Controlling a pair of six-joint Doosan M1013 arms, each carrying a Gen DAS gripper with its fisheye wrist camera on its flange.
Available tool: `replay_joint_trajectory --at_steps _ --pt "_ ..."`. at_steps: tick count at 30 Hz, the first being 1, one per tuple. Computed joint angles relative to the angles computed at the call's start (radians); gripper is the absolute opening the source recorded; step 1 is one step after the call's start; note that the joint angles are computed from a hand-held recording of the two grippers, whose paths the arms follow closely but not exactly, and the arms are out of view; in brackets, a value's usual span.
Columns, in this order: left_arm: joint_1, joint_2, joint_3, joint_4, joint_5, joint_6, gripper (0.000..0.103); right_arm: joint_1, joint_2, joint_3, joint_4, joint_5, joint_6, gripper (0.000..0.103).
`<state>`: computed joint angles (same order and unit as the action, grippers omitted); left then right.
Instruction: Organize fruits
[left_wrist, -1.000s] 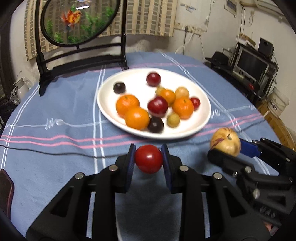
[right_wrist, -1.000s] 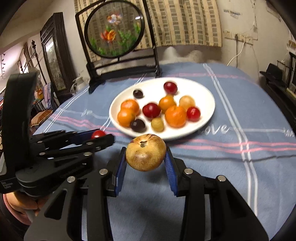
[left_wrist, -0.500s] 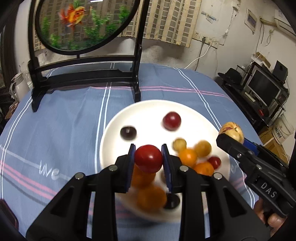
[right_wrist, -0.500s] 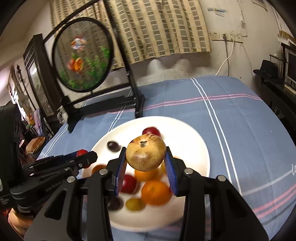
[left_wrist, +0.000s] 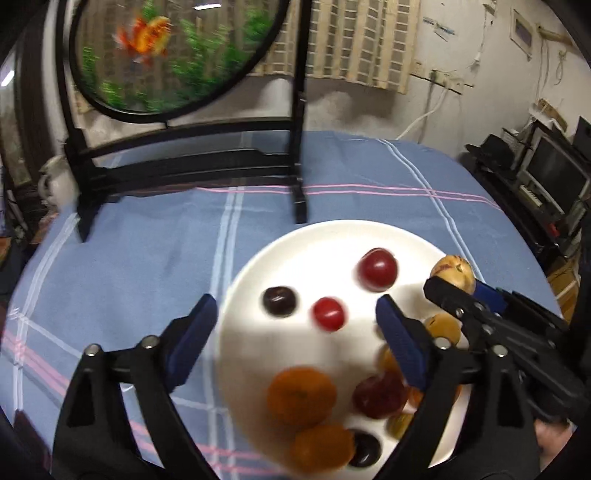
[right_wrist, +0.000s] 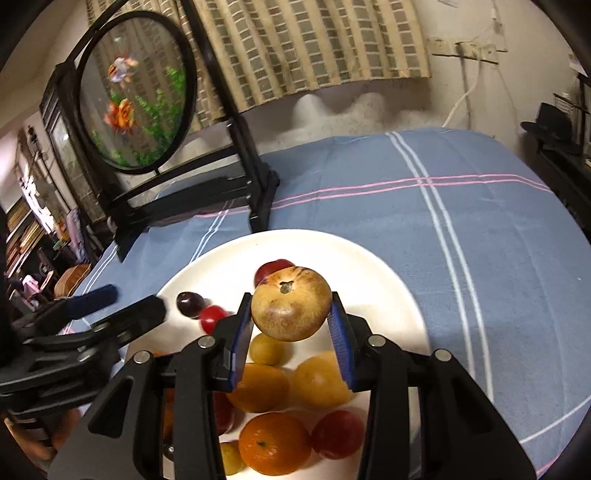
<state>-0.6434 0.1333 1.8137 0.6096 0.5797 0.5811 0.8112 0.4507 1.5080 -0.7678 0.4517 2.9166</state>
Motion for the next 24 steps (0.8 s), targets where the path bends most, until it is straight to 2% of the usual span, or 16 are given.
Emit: replay_joint_trajectory --at_steps 2,3,4,10,12,14,16,18,20,24 --pt "-0.005 -0.025 0.019 0.013 -0.004 -0.011 0.092 0.007 0.004 -0.011 0.024 0.013 -0.049 0.049" --pt "-0.014 -0.042 0.033 0.046 0.008 -0.042 0.094 0.014 0.005 -0.015 -0.001 0.024 -0.037 0.061" --pt "-0.019 -0.053 0.042 0.064 0.013 -0.062 0.096 0.022 0.005 -0.018 -0.03 0.039 -0.019 0.065" --pt "-0.045 -0.135 0.112 0.088 0.04 -0.106 0.096 0.066 -0.007 -0.035 -0.035 0.119 -0.084 0.065" --pt "-0.063 -0.169 0.146 0.14 0.05 -0.169 0.097 0.088 -0.026 -0.016 -0.074 0.128 -0.06 0.066" --pt "-0.087 -0.203 0.184 0.194 0.06 -0.231 0.098 0.118 -0.056 0.021 -0.156 0.134 0.01 0.073" --pt "-0.101 -0.227 0.212 0.21 0.055 -0.246 0.098 0.15 -0.081 0.059 -0.254 0.15 0.101 0.1" --pt "-0.123 -0.249 0.241 0.236 0.057 -0.27 0.099 0.189 -0.106 0.101 -0.375 0.182 0.192 0.102" --pt "-0.152 -0.267 0.27 0.284 0.072 -0.32 0.1 0.216 -0.119 0.123 -0.412 0.225 0.218 0.102" --pt "-0.194 -0.29 0.313 0.338 0.079 -0.353 0.101 0.252 -0.154 0.204 -0.521 0.215 0.371 0.102"
